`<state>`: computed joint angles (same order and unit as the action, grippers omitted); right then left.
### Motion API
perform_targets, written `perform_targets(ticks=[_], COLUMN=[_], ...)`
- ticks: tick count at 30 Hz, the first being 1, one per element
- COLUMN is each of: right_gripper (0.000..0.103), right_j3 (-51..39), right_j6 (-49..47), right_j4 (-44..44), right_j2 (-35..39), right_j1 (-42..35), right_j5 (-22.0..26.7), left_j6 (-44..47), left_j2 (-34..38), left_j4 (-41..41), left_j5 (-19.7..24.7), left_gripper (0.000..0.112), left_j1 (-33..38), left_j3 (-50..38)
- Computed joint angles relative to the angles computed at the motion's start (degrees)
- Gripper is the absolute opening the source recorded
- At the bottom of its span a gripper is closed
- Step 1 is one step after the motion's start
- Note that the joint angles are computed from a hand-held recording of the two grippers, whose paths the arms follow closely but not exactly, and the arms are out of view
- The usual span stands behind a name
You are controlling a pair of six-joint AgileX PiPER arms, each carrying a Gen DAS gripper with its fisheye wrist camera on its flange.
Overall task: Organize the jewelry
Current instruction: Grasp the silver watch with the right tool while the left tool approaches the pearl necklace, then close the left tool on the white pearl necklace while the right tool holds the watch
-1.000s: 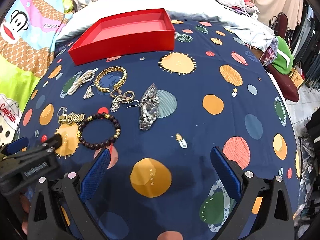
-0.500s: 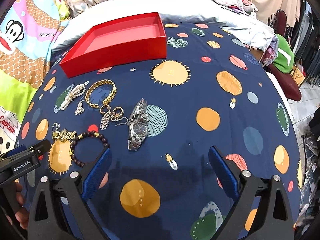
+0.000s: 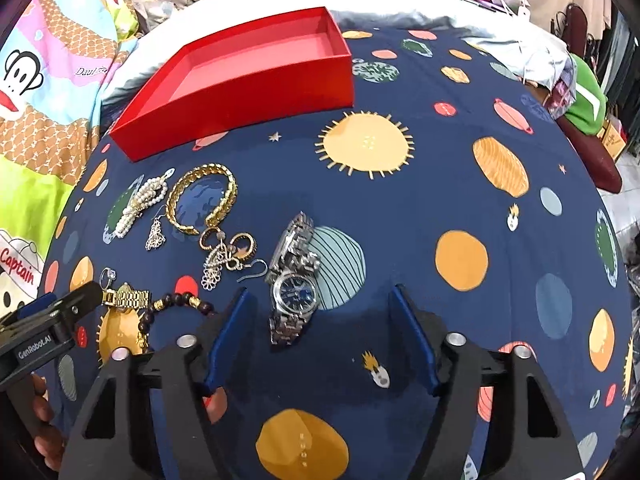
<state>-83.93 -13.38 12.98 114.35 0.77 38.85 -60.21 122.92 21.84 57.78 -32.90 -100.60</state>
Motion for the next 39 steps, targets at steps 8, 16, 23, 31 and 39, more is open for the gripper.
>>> perform_targets(ticks=[8,16,23,31,39], right_gripper=[0.033,0.019,0.011,0.013,0.021], right_j3=[0.1,0.4,0.6,0.0,-1.4], right_j6=[-2.4,-4.8,-5.3,-6.0,-7.3], right_j4=[3.1,5.5,5.7,6.8,11.9], right_j2=[-0.3,-0.6,-1.4,-1.0,0.7], right_j1=[-0.2,-0.8,-1.3,-1.8,-3.8], right_j5=[0.6,1.3,1.2,2.2,6.2], left_j6=[1.7,5.6,11.7,19.4,21.7], left_j2=[1.7,4.7,8.9,17.4,17.4], left_j4=[-0.2,-0.3,-1.3,-5.3,-5.8], left_j5=[-0.3,0.3,-0.8,1.1,0.0], left_gripper=[0.096,0.096,0.095,0.085,0.052], left_j1=[0.8,1.3,2.5,4.0,3.1], left_j3=[-3.2,-9.0,-16.2,-28.0,-28.7])
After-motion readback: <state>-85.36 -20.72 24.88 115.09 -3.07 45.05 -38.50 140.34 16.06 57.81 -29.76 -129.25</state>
